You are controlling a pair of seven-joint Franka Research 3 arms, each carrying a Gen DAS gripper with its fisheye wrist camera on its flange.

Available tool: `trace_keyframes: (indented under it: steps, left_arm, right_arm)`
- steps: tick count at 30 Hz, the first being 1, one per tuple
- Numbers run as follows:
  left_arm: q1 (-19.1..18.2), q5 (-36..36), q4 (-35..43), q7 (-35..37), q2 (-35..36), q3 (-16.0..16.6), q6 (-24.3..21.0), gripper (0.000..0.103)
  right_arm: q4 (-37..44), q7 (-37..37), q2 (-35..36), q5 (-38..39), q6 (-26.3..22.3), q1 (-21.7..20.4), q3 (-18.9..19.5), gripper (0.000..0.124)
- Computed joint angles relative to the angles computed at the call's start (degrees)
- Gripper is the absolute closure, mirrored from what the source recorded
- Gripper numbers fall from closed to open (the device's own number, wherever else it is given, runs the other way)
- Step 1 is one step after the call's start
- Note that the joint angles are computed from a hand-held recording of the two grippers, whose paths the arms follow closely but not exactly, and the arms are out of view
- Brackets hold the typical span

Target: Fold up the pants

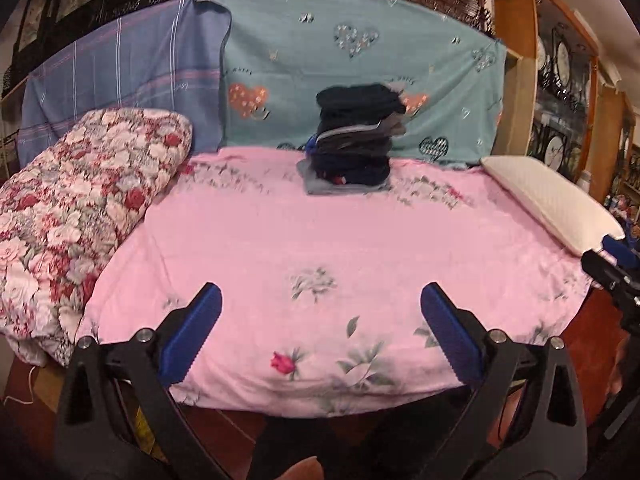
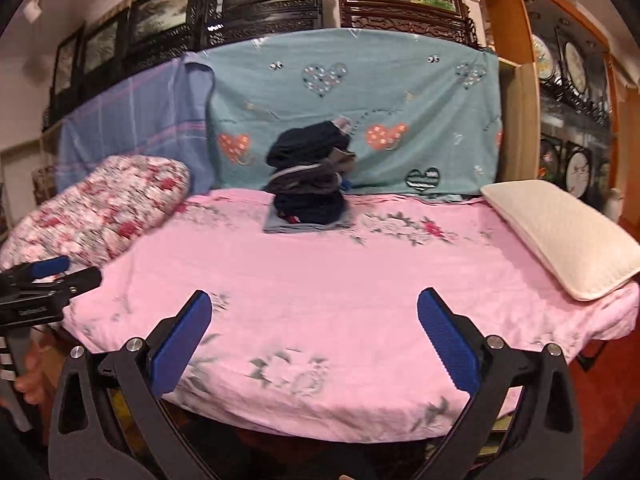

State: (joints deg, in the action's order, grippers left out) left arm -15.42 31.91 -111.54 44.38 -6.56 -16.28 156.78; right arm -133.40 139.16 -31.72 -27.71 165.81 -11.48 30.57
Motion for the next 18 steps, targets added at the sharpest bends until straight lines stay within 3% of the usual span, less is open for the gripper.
trace_keyframes:
  steps: [2, 7, 10, 14, 18]
  left_arm:
    - [-0.1, -1.9, 0.3, 0.2, 0.9, 0.4, -0.7, 0.002]
    - [0.7, 1.2, 2.3, -4.2, 2.6, 0.5, -0.6, 0.002]
    - [0.4, 4.6, 4.0, -6.2, 4.2, 0.4, -1.4, 0.002]
    - [0.1, 14.1, 4.6, -11.7, 4.7, 0.5, -0.6, 0.002]
    - [-0.8, 6.9, 5.7, -5.0, 6.4, 1.0, -1.1, 0.002]
  right_arm:
    - [-0.1, 0.8, 0.3, -0.1, 0.1, -0.6, 0.1, 0.022]
    - [-0.3, 2.1, -0.4, -1.3, 1.2, -3.0, 1.1, 0.022]
    - [-0.1, 2.2, 0.1, -1.5, 1.3, -3.6, 1.4, 0.022]
    - [0.2, 1.8, 1.7, -1.7, 2.1, -3.7, 1.1, 0.022]
    - [0.7, 1.7, 3.3, -2.1, 2.2, -3.3, 0.9, 0.022]
